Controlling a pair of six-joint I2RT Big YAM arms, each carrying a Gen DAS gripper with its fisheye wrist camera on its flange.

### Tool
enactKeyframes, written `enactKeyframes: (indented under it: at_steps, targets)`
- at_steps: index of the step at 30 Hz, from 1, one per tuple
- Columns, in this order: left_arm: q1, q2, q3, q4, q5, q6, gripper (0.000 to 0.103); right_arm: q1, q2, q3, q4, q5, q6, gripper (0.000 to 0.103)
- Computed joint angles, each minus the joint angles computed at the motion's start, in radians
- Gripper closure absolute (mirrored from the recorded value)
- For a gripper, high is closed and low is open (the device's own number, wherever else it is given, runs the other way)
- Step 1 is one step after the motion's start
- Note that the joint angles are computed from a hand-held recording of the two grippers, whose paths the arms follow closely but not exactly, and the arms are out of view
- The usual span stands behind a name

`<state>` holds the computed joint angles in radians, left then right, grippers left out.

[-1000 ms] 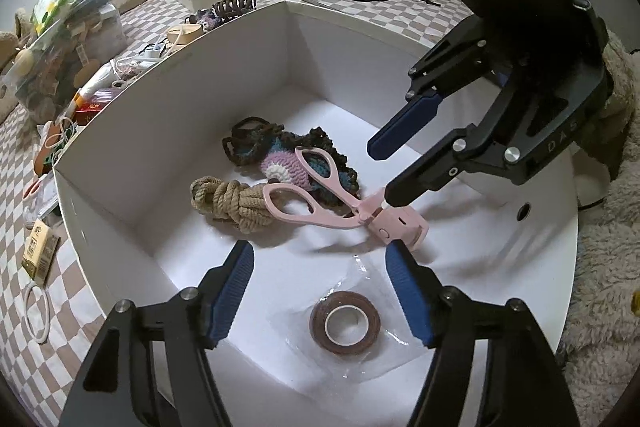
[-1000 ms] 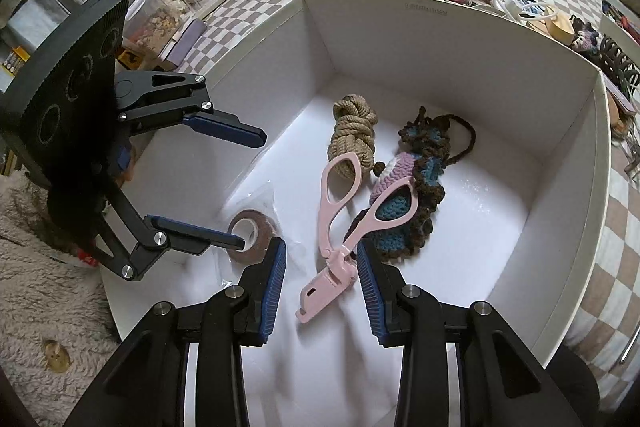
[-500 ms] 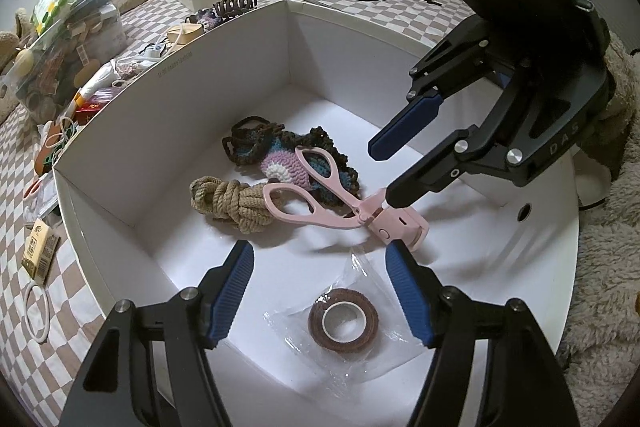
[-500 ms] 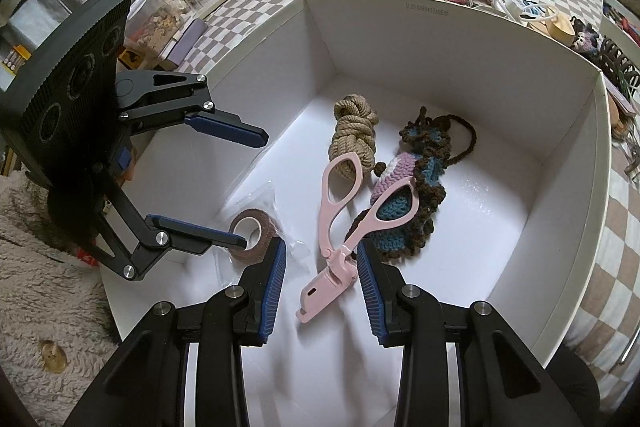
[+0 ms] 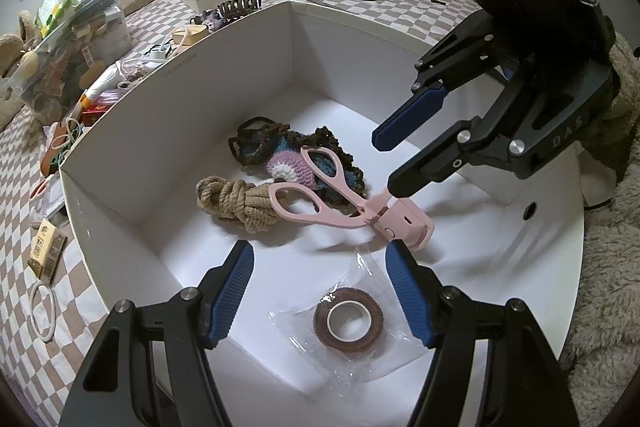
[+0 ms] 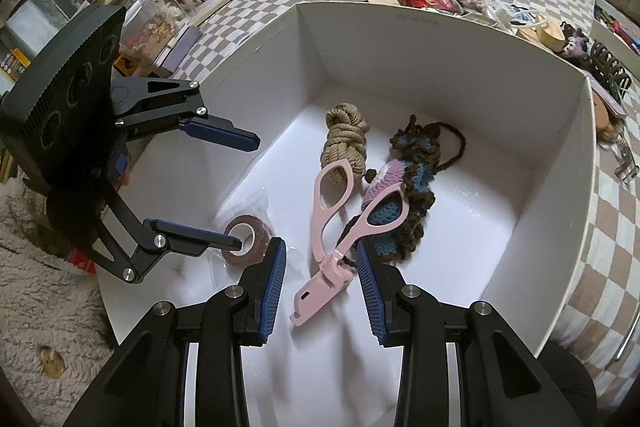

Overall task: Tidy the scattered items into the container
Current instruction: 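Raise both open tools away from the box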

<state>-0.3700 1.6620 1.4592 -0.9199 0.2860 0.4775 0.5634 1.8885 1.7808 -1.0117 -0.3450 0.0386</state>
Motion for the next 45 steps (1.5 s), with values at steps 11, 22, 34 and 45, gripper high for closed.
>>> enactKeyframes:
  at_steps: [11,22,34,45]
  targets:
    - [-0.009,-0.021,-0.009,0.022,-0.056,-0.005,0.019,0.017,-0.027,-0.017,0.047,0.073,-0.002,0.066]
    - [-0.011,-0.053,-0.020,0.054,-0.070,-0.022,0.010,0.019,-0.076,-0.055,0.105,0.137,0.014,0.020]
    - [0.006,-0.054,0.007,0.098,-0.082,-0.076,0.005,0.015,-0.101,-0.085,0.165,0.203,0.035,0.000]
    - [0.036,-0.052,0.023,0.173,-0.076,-0.158,0.000,-0.005,-0.100,-0.078,0.207,0.213,0.053,0.000]
